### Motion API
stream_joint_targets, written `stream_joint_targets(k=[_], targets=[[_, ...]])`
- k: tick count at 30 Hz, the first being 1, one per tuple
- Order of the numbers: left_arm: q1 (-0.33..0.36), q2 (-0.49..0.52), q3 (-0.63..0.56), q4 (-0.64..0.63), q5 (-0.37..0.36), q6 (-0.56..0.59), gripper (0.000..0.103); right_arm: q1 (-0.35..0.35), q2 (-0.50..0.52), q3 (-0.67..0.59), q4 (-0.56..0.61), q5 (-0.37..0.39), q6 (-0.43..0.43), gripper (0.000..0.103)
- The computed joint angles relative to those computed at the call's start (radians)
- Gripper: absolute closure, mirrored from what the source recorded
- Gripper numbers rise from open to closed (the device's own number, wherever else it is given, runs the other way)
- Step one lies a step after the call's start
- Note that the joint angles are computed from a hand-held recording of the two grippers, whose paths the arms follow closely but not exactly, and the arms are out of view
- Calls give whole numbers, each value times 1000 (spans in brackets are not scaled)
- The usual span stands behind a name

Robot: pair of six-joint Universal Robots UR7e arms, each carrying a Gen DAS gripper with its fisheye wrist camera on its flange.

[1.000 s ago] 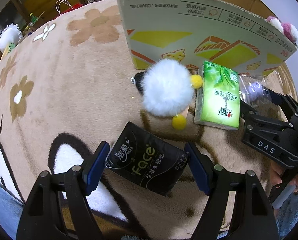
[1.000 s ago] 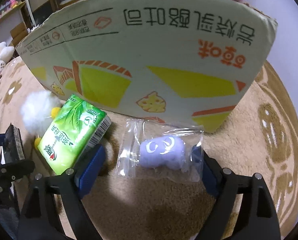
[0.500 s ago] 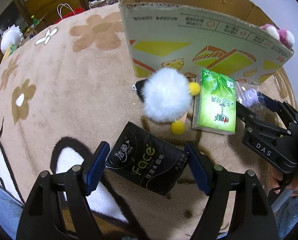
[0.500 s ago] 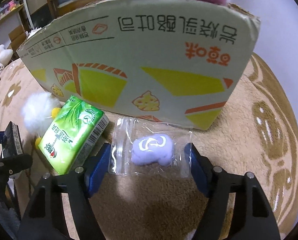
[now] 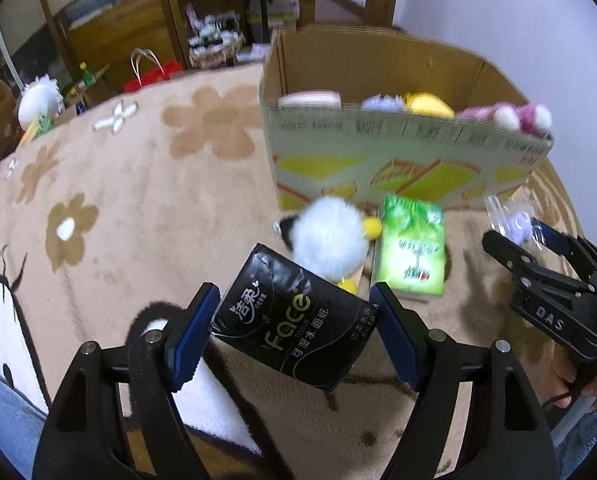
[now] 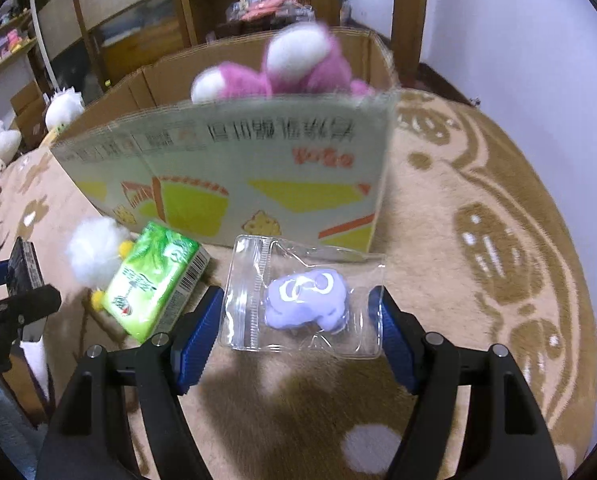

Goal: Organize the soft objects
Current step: 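Lift the tissue pack and lilac packet and carry them over the box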

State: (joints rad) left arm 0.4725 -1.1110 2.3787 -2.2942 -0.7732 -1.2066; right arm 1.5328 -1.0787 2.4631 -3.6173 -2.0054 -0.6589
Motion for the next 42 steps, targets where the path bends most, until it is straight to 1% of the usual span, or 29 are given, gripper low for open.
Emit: stream_joint_targets(k=[5,7,9,13,18,23,29,33,37,40,42], targets=[[-66,-25,14,14,80,-41,27,21,-93,49,-5,41,-16,26],[-97,-32,21,22,116,-61,27,52,-95,47,-28,35,-9,26],[-121,-33,23,35,152,-80,27,62,-118,56,-37,44,-14,26],[-134,-46,25,36,218,-84,27,79,-138,58,-70,66,-35,26],[-144,-46,28,-30,292,-35,27,107,-169,49,-92,90,-62,26],[-141,-12,20,-138,370,81,27,129,-177,25,-104,99,-71,26],[-118,47,28,-351,426,249,27,142,-156,-15,-114,96,-71,26],[-78,82,18,-483,436,361,27,151,-127,-38,-138,86,-80,26],[-49,123,1,-643,461,512,27,160,-95,-61,-169,75,-91,26],[-25,149,-18,-747,456,606,26,171,-62,-75,-213,57,-93,26],[-13,164,-30,-792,454,652,26,172,-51,-85,-221,53,-90,26]])
